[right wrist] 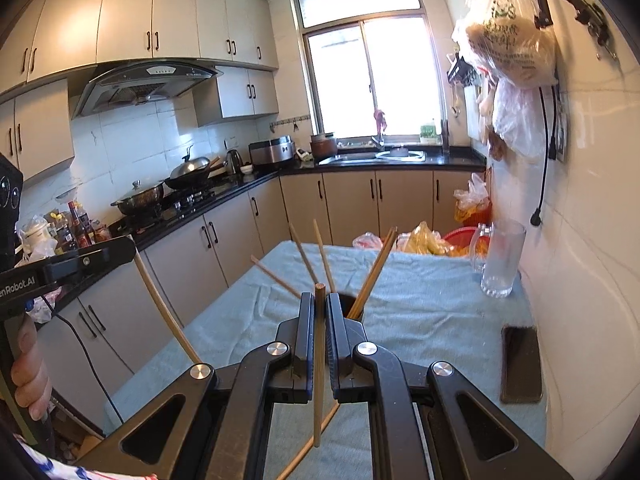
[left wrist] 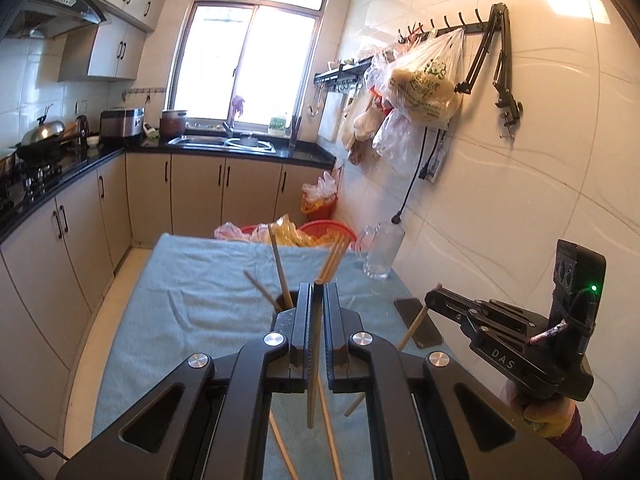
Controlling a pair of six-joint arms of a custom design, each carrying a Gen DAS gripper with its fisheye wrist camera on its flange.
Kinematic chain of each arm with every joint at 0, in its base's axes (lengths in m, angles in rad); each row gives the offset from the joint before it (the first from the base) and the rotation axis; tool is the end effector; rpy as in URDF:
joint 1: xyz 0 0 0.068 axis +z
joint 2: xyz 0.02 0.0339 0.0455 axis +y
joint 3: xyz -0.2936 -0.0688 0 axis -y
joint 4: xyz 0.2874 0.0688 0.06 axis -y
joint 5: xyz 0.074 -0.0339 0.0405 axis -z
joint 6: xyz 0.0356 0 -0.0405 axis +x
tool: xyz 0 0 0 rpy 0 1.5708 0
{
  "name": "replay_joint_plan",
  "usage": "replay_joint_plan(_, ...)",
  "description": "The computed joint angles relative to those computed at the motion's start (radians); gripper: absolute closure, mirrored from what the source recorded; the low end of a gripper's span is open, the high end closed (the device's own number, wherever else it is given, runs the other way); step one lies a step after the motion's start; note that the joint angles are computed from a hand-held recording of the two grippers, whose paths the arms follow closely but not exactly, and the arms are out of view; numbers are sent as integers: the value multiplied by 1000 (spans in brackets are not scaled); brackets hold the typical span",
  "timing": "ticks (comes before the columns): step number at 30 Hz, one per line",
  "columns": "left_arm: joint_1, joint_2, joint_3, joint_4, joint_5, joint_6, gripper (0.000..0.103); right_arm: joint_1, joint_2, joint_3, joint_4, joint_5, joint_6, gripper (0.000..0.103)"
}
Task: Organize utensils
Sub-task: 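Lower both chopsticks into the holder mouth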
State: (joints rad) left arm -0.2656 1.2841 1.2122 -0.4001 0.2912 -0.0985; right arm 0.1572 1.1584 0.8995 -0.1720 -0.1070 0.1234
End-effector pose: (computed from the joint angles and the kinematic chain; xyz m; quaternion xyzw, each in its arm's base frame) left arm 0.3102 -0.0950 0.3852 0.1459 0.8346 -0.2152 0.4857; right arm 0.2907 0.0499 0.3212 -0.0431 0.8401 0.1199 0.5272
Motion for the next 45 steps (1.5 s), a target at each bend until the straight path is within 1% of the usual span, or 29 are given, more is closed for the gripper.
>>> replay_joint_plan(4, 0, 61, 86, -6, -5, -2, 98, -13, 51, 78, -2, -2, -6, 97)
replay_joint_plan(10, -29, 173, 238, -16, -55, 4, 98, -40, 159, 216, -5, -23, 12, 97)
replay_joint_plan(17, -69, 299, 406, -8, -126, 17, 98, -35, 274, 366, 2, 2, 11, 97)
replay_joint_plan(20, -93, 354, 454, 19, -188, 29, 98, -35, 320, 409, 17, 17, 14, 97)
replay_joint_plan(22, -101, 392, 487, 25, -210, 34, 98, -36, 350, 430, 24, 24, 19, 97)
replay_joint_plan(30, -96, 551, 619, -19, -208, 0, 98, -54, 433, 448, 66, 27, 41, 97)
replay_joint_plan(34, -96, 586, 624, -7, -225, -6, 98, -60, 458, 450, 76, 21, 51, 97)
replay_joint_plan(39, -92, 632, 650, -34, -224, -14, 98, -58, 473, 449, 82, 21, 50, 97)
replay_joint_plan(45, -84, 648, 635, -50, -208, -24, 98, -53, 500, 445, 76, 22, 45, 97)
